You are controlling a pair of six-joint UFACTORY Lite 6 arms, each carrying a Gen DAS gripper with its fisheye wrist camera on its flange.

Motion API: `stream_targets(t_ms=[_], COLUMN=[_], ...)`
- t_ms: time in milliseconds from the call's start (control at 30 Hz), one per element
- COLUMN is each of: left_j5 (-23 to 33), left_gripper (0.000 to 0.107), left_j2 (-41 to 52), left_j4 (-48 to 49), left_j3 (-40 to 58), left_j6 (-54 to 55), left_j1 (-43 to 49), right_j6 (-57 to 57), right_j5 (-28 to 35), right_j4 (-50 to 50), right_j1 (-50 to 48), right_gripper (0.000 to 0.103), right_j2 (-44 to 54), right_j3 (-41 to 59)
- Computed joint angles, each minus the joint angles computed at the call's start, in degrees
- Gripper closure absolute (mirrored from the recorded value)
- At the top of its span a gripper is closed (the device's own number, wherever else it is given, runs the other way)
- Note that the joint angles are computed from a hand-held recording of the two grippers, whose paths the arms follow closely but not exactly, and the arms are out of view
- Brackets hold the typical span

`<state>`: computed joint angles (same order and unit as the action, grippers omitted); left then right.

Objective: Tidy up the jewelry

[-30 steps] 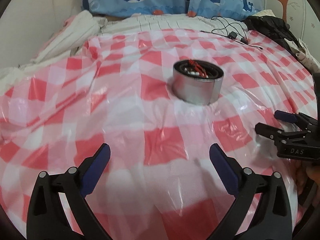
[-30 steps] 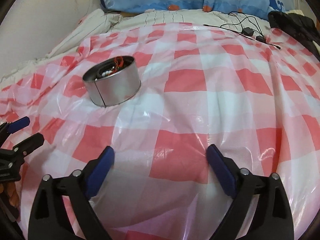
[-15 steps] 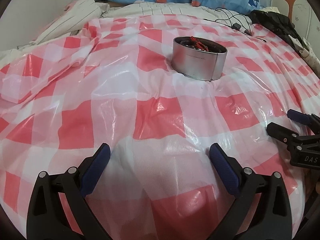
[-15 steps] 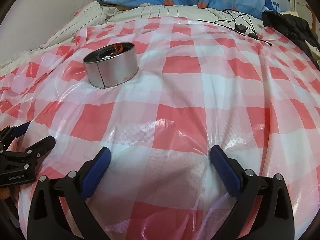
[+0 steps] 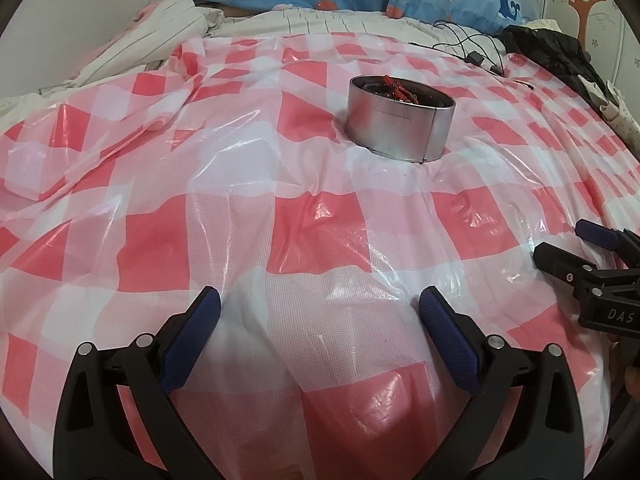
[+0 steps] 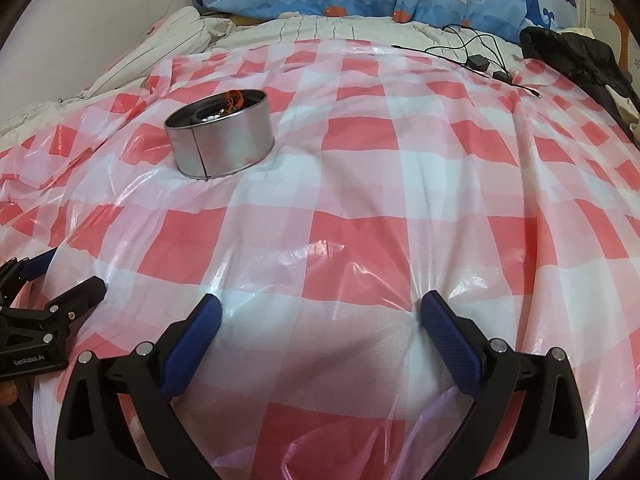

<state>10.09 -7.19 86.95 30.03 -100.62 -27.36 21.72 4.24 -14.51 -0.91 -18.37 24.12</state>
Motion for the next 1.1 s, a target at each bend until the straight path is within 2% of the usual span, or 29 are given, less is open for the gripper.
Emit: stream_targets(t_ms=[200,333,467,1100], left_j5=[0.68,0.69,0.69,0.84], left_gripper=[0.011,0.011,0.011,0.011], left_j2=[0.27,0.31,0.38,1.05], left_j4=[-2.42,-2.45,-2.49,-3.99], left_j3=[0.32,0.37,0.43,0.77], left_j6=[2.2,2.19,2.21,3.39], left_j1=[-0.55,-0.6,-0.61,-0.58], right_j6=[19.11,25.55,28.69,27.5], right_j5=[0.24,0.54,0.76,0.65], right_j4=[-18.52,-24.7,-27.66,-26.68], right_j1=[0.83,1.01,1.23,1.01], right_gripper=[0.007,0.007,0.007,0.007], right_j2=[-0.16,-0.55,-0.75,-0.75], right_j3=[-0.21,-0.44,-0.54,-0.59])
